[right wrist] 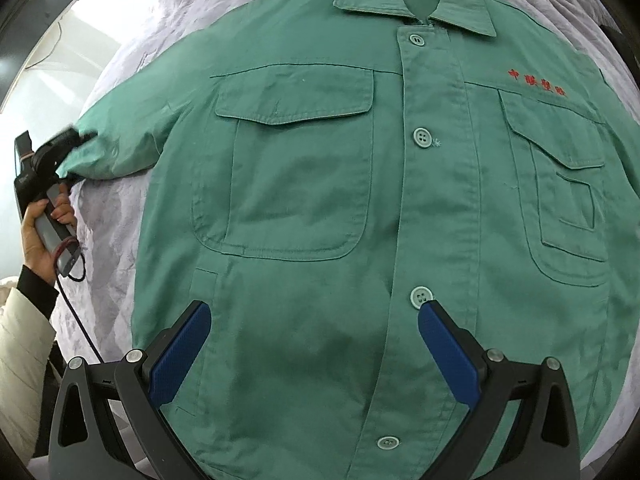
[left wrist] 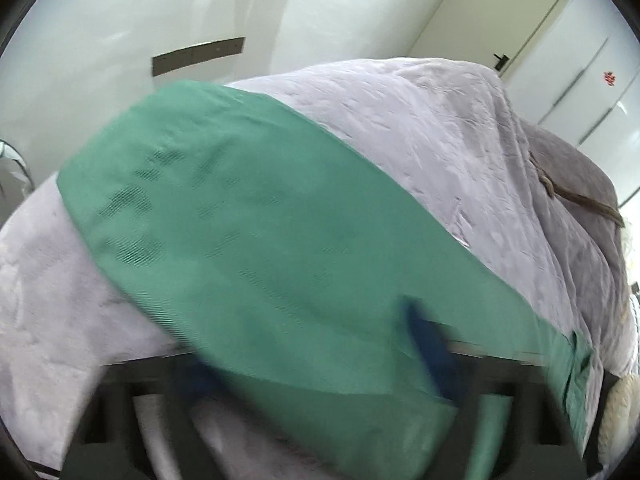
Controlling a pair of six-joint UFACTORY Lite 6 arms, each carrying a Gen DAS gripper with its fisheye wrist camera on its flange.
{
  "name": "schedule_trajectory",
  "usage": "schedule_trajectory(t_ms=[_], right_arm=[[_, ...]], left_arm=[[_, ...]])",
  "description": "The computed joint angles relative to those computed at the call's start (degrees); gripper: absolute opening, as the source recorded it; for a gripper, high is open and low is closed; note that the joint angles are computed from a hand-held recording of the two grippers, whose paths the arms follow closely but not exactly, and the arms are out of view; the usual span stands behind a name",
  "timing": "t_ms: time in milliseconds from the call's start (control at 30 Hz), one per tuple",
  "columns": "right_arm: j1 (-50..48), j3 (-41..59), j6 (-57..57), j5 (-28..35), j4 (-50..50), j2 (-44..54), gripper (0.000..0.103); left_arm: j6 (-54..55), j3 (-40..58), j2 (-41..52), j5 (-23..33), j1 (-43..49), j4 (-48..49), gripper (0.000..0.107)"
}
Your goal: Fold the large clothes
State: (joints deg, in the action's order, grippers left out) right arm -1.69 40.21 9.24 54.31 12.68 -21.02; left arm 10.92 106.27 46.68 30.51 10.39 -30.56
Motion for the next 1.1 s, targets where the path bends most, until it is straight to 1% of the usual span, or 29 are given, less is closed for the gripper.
schedule_trajectory(t_ms=[33,67,100,200,300,400,500,533,600,667,700,800,833,867,900,933,967,1000,1033,1067,1100], right_arm=[[-0.12,-0.28,0.15,0.09,0.07,-0.59,0.103],[-0.57,-0.37,0.11,0.28,0.16,-1.13,0.103],[-1.06,-0.61,0.03,0.30,0.36,-1.79,0.103],[-3.75,-1.11,-1.53,0.47,1.28,-3.73,0.103],[-7.45,-1.68,-3.19,1.99,2.09,-6.87,0.103],[-14.42,-2.07,-7.32,4.73,3.45,-9.61,0.103],[-25.92,-1.25,-15.93,8.66,5.07,-12.29,0.103],[-29.16,-0.78,-18.31,8.83,5.36,-12.07,0.103],[-37.68,0.59,-24.50,10.10,6.45,-11.34,0.103],[-46.28,2.67,-30.65,11.24,7.69,-9.08,0.103],[-50.18,3.49,-33.40,11.53,8.25,-7.78,0.103],[-60.65,7.37,-41.31,11.81,8.60,-1.98,0.103],[-62.99,8.51,-43.13,11.21,8.29,0.09,0.103],[-64.67,9.42,-44.42,10.59,7.87,1.90,0.103],[-65.49,9.48,-45.04,10.00,7.55,2.74,0.103],[-67.66,10.84,-46.89,9.92,7.33,4.97,0.103],[-68.52,11.42,-47.50,9.41,7.02,6.44,0.103],[-69.14,12.13,-47.99,9.10,6.91,7.79,0.103],[-69.02,12.99,-48.00,8.66,6.80,9.08,0.103],[-70.17,13.89,-49.33,9.05,6.79,9.73,0.103],[-69.25,14.52,-49.12,8.44,6.81,10.28,0.103]], left_arm=[[1.83,1.70,1.24,1.69,0.86,-2.14,0.014],[5.95,1.08,0.98,2.89,1.81,-6.54,0.007],[9.47,0.21,0.14,3.59,2.41,-10.08,0.007],[17.06,-2.60,-3.95,4.05,2.54,-15.96,0.007],[24.49,-3.93,-8.31,6.90,0.42,-22.63,0.007],[28.87,-3.42,-12.07,9.04,-5.17,-26.52,0.007],[28.32,-0.05,-12.81,10.15,-12.65,-27.88,0.007],[27.36,1.82,-12.54,10.32,-16.16,-27.38,0.007],[24.85,4.98,-11.75,9.64,-22.69,-24.57,0.007],[17.50,13.00,-6.88,8.73,-31.46,-16.53,0.007],[14.59,15.14,-5.41,8.80,-34.30,-13.69,0.007],[0.79,26.87,4.32,9.56,-45.20,2.37,0.007],[-3.20,32.34,9.30,10.65,-48.85,8.36,0.007],[-8.00,36.18,12.23,12.18,-51.20,14.35,0.007],[-10.63,37.62,14.46,12.66,-53.41,18.67,0.009],[-12.79,36.67,15.38,12.31,-55.46,22.36,0.023],[-13.97,33.31,14.16,11.65,-56.92,23.66,0.038],[-13.25,27.56,11.84,10.45,-57.19,22.55,0.074],[-14.47,21.56,8.69,7.59,-58.09,23.01,0.095],[-16.77,17.96,6.67,5.54,-59.16,25.14,0.095],[-17.59,12.75,2.91,3.90,-59.88,27.27,0.095]])
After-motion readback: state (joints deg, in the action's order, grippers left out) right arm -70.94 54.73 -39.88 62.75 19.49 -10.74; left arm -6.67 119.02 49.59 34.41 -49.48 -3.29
